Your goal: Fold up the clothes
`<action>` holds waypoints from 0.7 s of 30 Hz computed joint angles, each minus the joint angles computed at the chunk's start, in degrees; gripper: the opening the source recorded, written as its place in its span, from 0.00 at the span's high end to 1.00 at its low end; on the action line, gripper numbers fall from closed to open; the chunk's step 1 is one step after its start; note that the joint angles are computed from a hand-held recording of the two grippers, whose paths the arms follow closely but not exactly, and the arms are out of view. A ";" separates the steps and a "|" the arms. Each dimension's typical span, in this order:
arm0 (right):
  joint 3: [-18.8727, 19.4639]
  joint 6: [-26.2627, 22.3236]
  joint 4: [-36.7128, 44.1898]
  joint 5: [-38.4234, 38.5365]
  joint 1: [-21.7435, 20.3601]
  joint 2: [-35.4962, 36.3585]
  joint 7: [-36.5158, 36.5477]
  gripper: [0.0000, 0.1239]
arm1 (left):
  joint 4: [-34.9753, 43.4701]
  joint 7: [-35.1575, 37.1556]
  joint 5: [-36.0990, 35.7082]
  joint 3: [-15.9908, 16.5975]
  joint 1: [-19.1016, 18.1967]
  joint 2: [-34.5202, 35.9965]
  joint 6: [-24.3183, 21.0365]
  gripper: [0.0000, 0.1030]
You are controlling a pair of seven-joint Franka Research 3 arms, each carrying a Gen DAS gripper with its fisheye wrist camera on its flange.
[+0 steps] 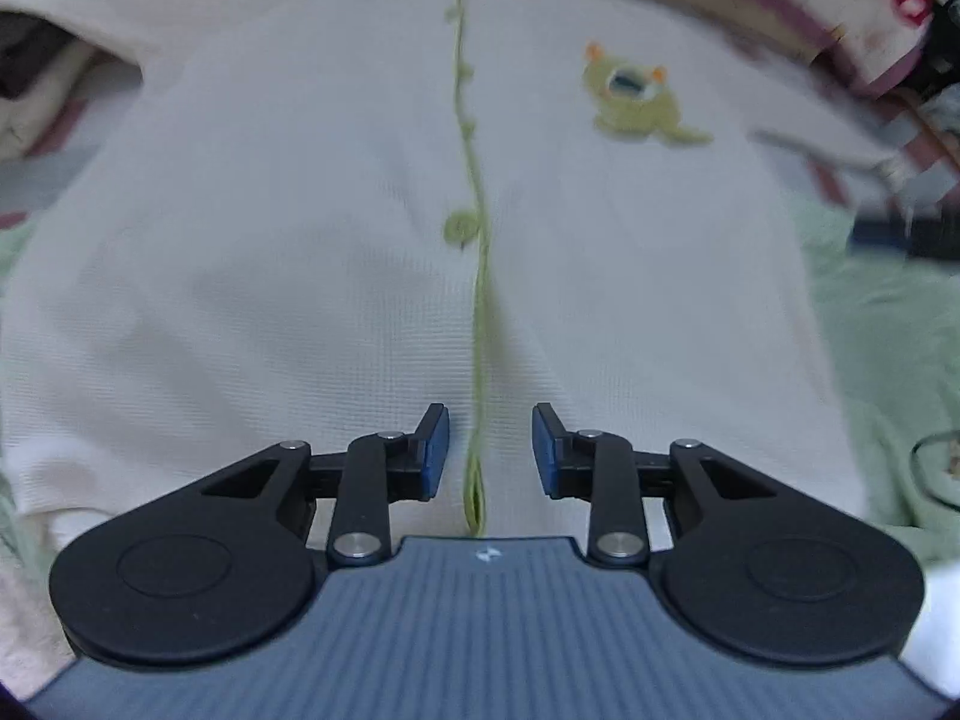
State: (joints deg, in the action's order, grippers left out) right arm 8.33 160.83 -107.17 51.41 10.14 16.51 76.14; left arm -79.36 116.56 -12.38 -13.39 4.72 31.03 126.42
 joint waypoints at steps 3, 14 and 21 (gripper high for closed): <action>-3.90 0.13 8.16 -8.68 1.98 7.02 10.75 0.51 | 1.74 -4.91 4.44 1.87 -2.70 2.12 0.91 0.71; -7.02 4.16 20.06 -24.85 4.20 19.16 33.54 0.52 | -1.27 -10.38 4.12 1.26 -0.43 1.49 4.64 0.68; -12.78 3.37 30.02 -34.83 7.96 25.64 41.27 0.78 | -2.35 -11.65 4.63 1.11 -0.49 1.58 6.08 0.63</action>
